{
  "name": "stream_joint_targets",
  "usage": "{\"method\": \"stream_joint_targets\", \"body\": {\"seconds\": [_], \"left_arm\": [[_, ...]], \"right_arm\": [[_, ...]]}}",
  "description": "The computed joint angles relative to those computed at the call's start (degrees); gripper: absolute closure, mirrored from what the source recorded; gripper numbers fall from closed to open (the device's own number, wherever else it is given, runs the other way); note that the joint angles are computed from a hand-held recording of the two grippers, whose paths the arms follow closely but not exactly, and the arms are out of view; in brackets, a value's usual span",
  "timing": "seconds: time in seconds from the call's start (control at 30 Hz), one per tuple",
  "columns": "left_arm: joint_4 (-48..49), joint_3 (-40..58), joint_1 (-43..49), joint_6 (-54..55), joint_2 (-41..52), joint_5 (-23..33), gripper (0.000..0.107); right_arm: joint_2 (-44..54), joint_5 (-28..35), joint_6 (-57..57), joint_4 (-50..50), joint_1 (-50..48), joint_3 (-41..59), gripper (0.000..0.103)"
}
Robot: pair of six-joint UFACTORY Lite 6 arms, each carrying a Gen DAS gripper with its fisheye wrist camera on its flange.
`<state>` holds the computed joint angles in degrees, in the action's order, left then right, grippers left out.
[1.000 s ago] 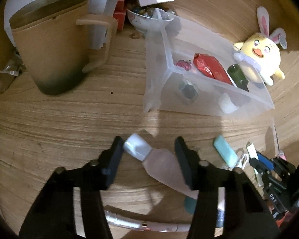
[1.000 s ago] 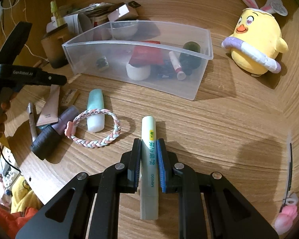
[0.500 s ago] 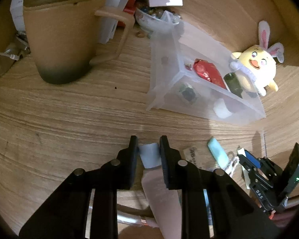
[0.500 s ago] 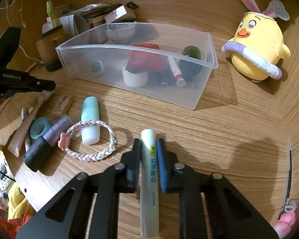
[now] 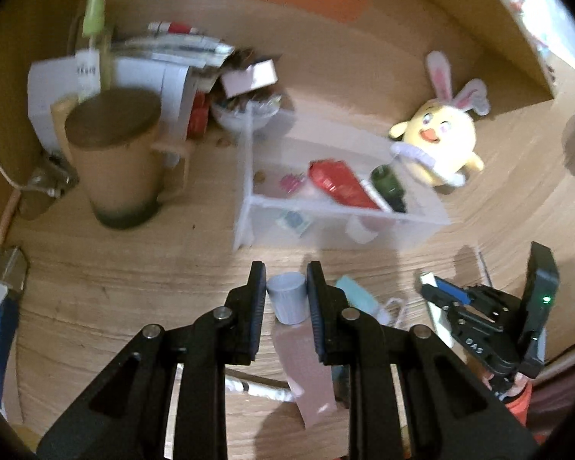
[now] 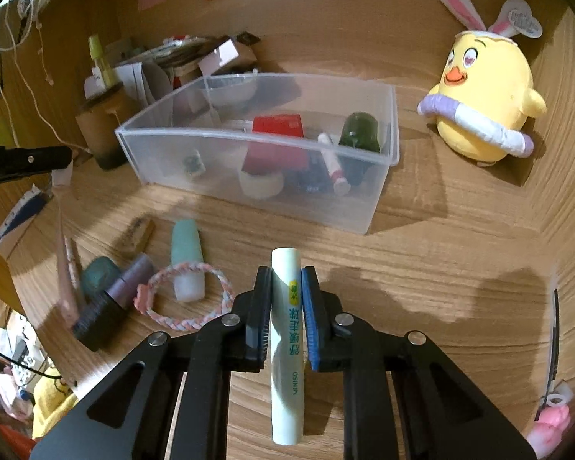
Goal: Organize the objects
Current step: 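Carry both tubes over the clear bin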
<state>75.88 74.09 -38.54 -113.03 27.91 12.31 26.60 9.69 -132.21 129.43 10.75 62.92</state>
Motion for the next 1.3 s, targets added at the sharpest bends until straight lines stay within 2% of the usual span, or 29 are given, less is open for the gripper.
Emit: {"method": "stream_joint_targets", "body": {"seconds": [0.37,0.63,0.87,1.07,1.3], "left_arm": [[-2.71,3.45,-4.84,5.91,-4.49,6.53,0.086],[-1.31,9.11,-5.07,6.33,-3.03,8.39,0.086],[-1.41,18.13,-4.51,8.08,1.64,12.38,0.086],[-4.02,26.93,-2.87,10.86,7.38,12.87,0.086],[-9.05,37.13,0.43,14.67,14.75,10.86,0.086]], "right_arm": [[-5.55,1.85,4.50,-3.09,-0.27,-0.17,0.089],[-4.33,1.80,14.38,-12.43,-0.81,4.68,0.089],[-4.90,1.92,19.40,-17.14,-1.71,8.99,0.089],[-4.23,0.96,22.85,-20.76,-1.66,13.77,0.089],[-0.06,0.36,34.89,-32.16,-2.51,21.42,0.089]]}}
